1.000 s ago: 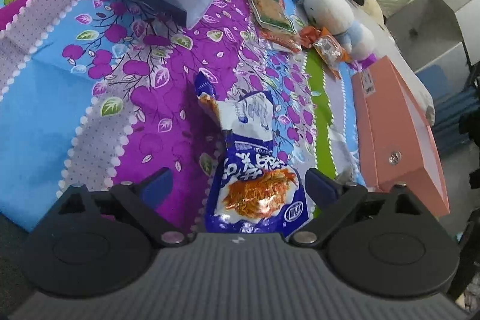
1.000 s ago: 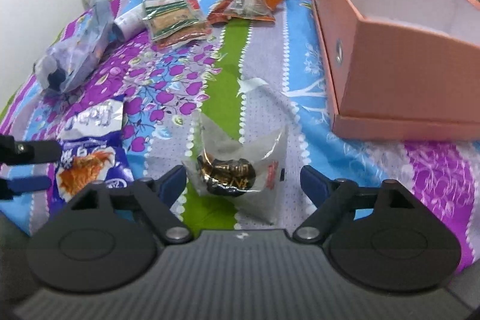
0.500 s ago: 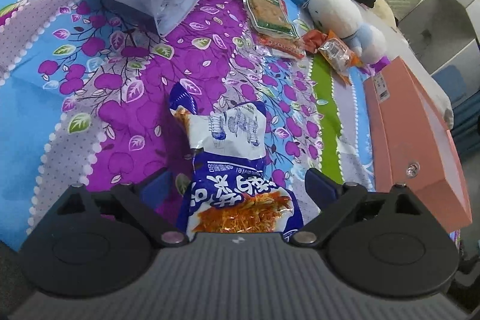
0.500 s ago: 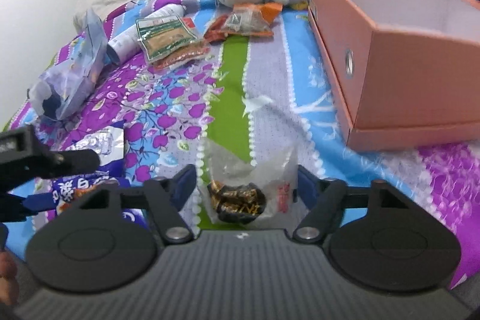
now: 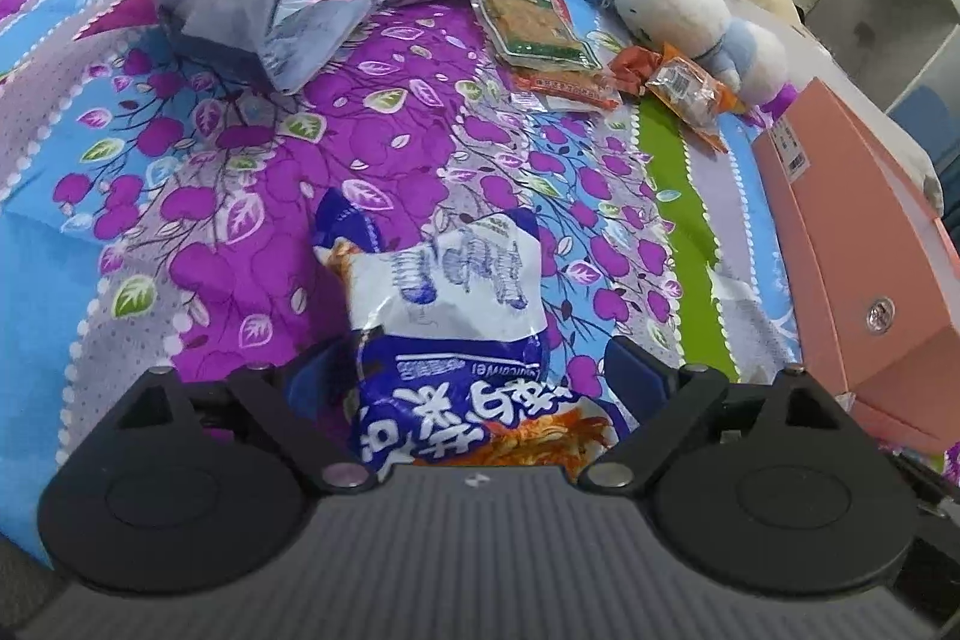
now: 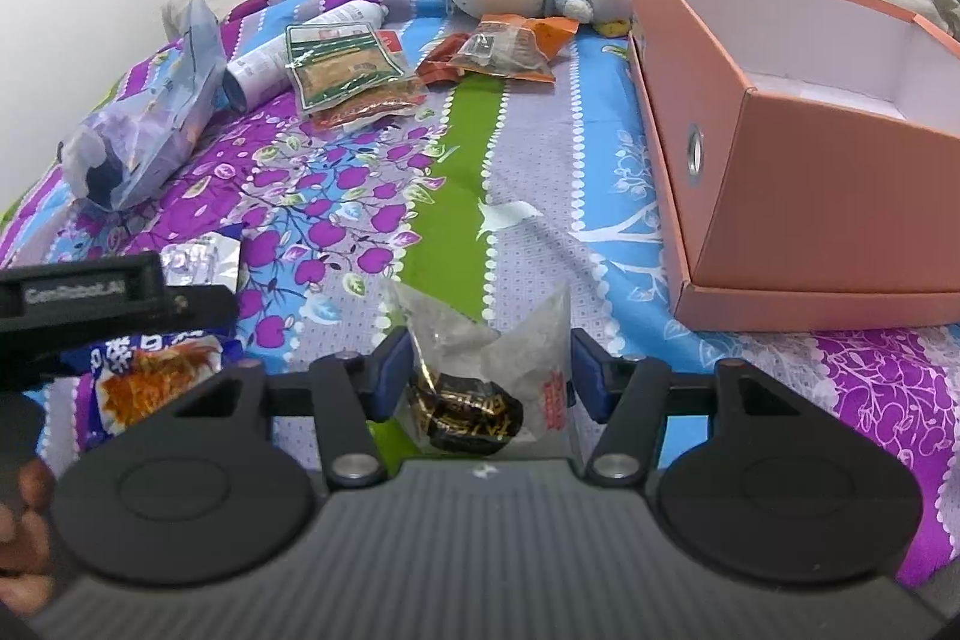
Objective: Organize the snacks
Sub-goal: 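Raise the blue bag with the left tool while the right tool lifts the clear packet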
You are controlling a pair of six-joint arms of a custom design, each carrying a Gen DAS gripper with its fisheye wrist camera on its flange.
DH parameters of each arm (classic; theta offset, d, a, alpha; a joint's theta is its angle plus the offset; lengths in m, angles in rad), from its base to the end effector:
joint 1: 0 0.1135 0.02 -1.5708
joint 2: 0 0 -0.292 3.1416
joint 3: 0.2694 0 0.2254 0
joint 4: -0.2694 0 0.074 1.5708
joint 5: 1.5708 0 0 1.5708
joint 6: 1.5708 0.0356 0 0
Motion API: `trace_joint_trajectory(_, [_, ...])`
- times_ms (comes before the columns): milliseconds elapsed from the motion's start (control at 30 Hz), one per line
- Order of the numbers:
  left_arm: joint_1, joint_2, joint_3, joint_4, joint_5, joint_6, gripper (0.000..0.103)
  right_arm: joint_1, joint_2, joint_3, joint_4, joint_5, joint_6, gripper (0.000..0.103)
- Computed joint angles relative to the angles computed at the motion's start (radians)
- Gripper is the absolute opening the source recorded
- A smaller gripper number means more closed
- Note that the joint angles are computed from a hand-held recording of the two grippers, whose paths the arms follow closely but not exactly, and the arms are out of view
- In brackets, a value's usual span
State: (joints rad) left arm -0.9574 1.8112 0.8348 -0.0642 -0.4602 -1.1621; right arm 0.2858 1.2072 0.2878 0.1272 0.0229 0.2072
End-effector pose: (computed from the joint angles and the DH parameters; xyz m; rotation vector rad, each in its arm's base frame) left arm 0.1939 -0.2480 0.1593 -0.4092 2.4446 -0.3024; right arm 0.1658 0.0479 0.1720 -0.0821 2.3714 0.2112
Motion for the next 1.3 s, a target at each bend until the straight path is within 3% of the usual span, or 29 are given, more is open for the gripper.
trace_joint_trajectory(233, [-0.003,0.019,0.024,-0.025,-0.023,0.053,0.059,-0.060,-0.018,0.007,-0.031,-0.060,-0.027,0.059])
trace_joint_trajectory(433, [0.005,-0.012,-0.003,0.020,0.005,0.092,0.044,-0.098,-0.035,0.030,-0.087,-0.085,-0.061,0.059])
trace_joint_trajectory(800, [-0.005,-0.097,0.056,-0.050,0.017,0.130,0.043,-0.145,-0.103,0.120,-0.227,-0.115,-0.111,0.059])
trace_joint_trajectory(1300, [0.000,-0.164,0.289,-0.197,0.005,0.240,0.043,-0.236,-0.168,0.331,-0.404,-0.221,-0.172,0.059])
